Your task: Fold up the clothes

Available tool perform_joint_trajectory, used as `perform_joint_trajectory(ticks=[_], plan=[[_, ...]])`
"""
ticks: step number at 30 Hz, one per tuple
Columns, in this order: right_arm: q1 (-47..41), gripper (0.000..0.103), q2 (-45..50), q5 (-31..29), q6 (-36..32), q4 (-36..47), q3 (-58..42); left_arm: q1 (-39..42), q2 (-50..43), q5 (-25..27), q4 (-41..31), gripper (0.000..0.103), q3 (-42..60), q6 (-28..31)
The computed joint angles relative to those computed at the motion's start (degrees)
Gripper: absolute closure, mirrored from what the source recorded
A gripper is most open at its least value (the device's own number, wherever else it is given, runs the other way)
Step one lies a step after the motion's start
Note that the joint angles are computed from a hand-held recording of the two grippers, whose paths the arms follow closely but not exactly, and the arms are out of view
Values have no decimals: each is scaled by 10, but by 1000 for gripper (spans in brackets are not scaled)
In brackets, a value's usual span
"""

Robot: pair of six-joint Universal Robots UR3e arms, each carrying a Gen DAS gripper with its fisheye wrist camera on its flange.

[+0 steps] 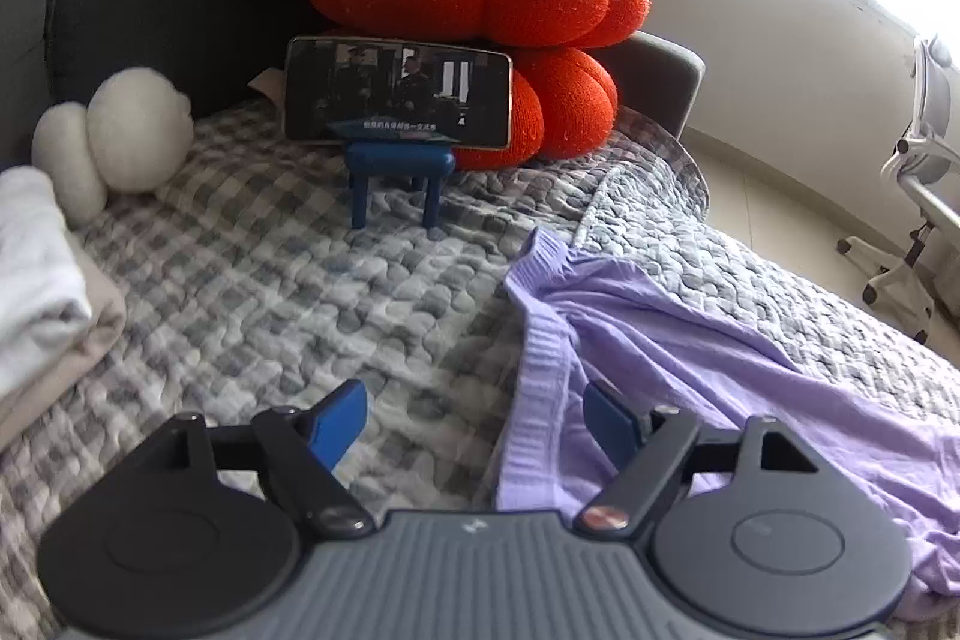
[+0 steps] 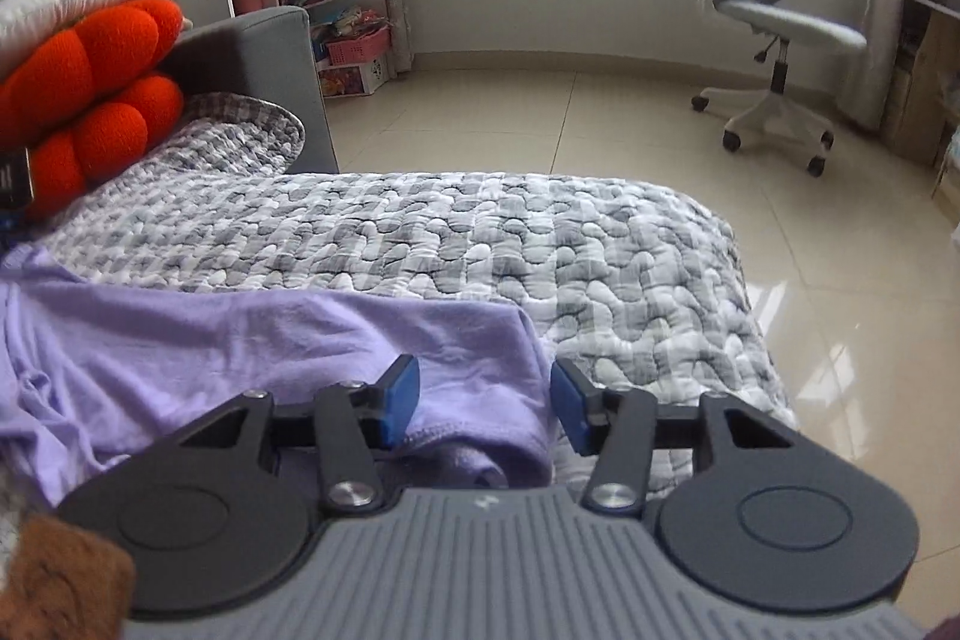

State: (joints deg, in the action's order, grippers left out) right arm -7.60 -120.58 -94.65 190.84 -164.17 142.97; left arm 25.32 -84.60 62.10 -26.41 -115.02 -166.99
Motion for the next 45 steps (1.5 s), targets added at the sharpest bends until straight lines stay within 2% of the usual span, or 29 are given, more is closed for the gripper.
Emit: perform_joint_trajectory(ticks=[2,5,7,10,12,14,17,18,20,21,23,25,26,31,36,38,42,45], plan=[[-3,50,-26,0,0,28,0,27,47,-27,-38,20,-31,9],[43,50,-43,-58,30,58,-9,54,100,-52,-75,20,-70,37],[64,50,-91,-72,50,94,-3,69,122,-60,-100,20,-88,49],[109,50,-155,-97,73,146,0,102,148,-94,-133,21,-111,29],[137,50,-190,-108,73,191,-3,100,145,-107,-151,21,-110,37],[188,50,-192,-133,88,217,-9,75,128,-90,-124,22,-110,21],[282,50,-140,-184,135,212,-18,38,86,-70,-55,27,-110,-31],[313,50,-115,-202,150,206,-21,24,72,-60,-30,30,-109,-49],[363,49,-56,-238,175,183,-24,-1,48,-37,18,52,-108,-72],[379,49,-30,-249,185,169,-21,-8,39,-34,21,80,-102,-72],[407,51,19,-281,196,124,-11,4,39,-48,6,80,-95,-82],[433,75,61,-324,201,80,-9,20,51,-55,4,80,-97,-75],[435,98,66,-336,220,95,-20,30,59,-57,3,80,-97,-70],[431,99,-13,-373,263,147,-32,130,121,-131,-111,81,-63,-29],[450,99,-146,-388,298,237,-63,242,193,-217,-274,81,-26,74],[460,99,-195,-390,324,256,-66,269,208,-223,-323,81,-20,112],[418,99,-262,-350,330,324,-56,271,193,-189,-314,81,-50,136],[398,99,-251,-344,339,377,-41,265,169,-169,-290,81,-69,135]])
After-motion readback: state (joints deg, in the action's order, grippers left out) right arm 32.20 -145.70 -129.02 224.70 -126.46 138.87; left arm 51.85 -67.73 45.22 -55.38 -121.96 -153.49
